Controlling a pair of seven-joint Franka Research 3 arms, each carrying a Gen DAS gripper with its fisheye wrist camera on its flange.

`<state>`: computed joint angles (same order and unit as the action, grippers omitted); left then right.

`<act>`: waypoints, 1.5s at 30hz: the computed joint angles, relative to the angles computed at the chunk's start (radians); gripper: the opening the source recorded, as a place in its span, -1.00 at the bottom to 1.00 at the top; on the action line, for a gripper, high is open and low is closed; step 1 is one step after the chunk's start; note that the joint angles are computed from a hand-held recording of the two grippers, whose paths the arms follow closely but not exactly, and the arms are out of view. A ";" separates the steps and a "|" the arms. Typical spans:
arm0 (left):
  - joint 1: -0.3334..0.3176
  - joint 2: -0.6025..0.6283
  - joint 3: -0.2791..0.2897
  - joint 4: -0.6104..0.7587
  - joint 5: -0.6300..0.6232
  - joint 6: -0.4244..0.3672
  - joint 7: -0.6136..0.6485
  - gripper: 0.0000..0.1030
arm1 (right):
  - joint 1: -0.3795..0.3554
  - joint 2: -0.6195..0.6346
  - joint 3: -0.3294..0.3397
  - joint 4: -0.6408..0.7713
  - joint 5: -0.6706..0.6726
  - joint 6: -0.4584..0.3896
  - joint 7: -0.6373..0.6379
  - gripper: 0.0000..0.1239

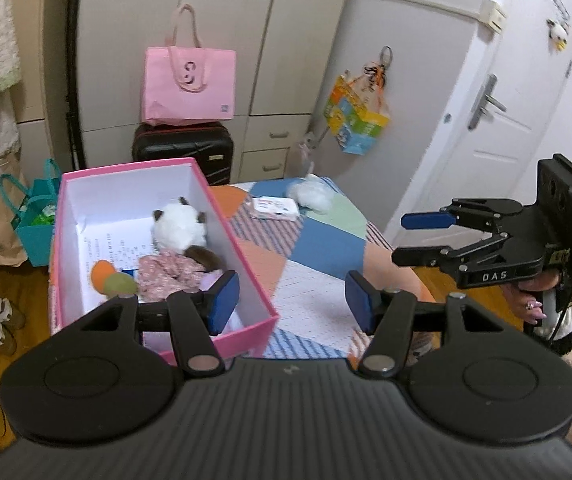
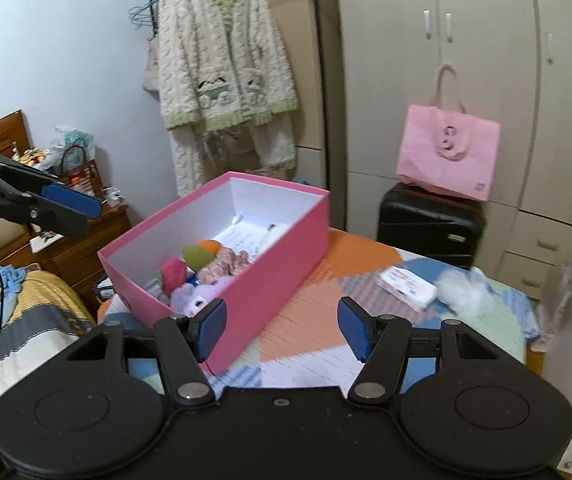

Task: Organize soft objects
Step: 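Withdraw both tools from the box back over the bed, then grasp the white wipes pack with the left tool while the right tool grasps the mesh bath puff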

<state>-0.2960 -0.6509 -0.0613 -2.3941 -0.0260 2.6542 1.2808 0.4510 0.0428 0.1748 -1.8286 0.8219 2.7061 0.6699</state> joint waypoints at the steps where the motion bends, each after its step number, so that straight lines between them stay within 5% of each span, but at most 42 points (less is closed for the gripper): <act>1: -0.007 0.009 -0.002 0.007 -0.002 -0.001 0.004 0.12 | -0.003 -0.014 -0.002 -0.017 0.016 0.009 -0.012 0.08; 11: -0.071 0.158 -0.016 0.110 -0.064 0.031 0.067 0.18 | -0.028 -0.054 -0.046 -0.057 0.179 0.036 -0.119 0.08; 19: -0.053 0.352 -0.059 0.228 -0.077 0.164 0.052 0.25 | -0.075 0.040 -0.047 0.063 0.200 -0.003 -0.112 0.13; 25: 0.030 0.504 -0.120 0.321 0.027 0.226 -0.070 0.30 | -0.139 0.182 -0.031 0.239 0.199 -0.111 -0.049 0.17; 29: 0.091 0.586 -0.152 0.357 0.188 0.279 -0.251 0.31 | -0.164 0.292 -0.010 0.361 0.147 -0.133 0.009 0.18; 34: 0.135 0.666 -0.139 0.400 0.612 0.304 -0.697 0.31 | -0.190 0.425 0.024 0.503 0.089 -0.143 0.076 0.19; 39: 0.112 0.733 -0.092 0.457 0.870 0.260 -0.967 0.31 | -0.184 0.533 0.043 0.606 0.003 -0.105 0.127 0.21; 45: 0.067 0.826 -0.048 0.541 1.053 0.220 -1.133 0.43 | -0.177 0.655 0.059 0.742 -0.091 -0.092 0.189 0.23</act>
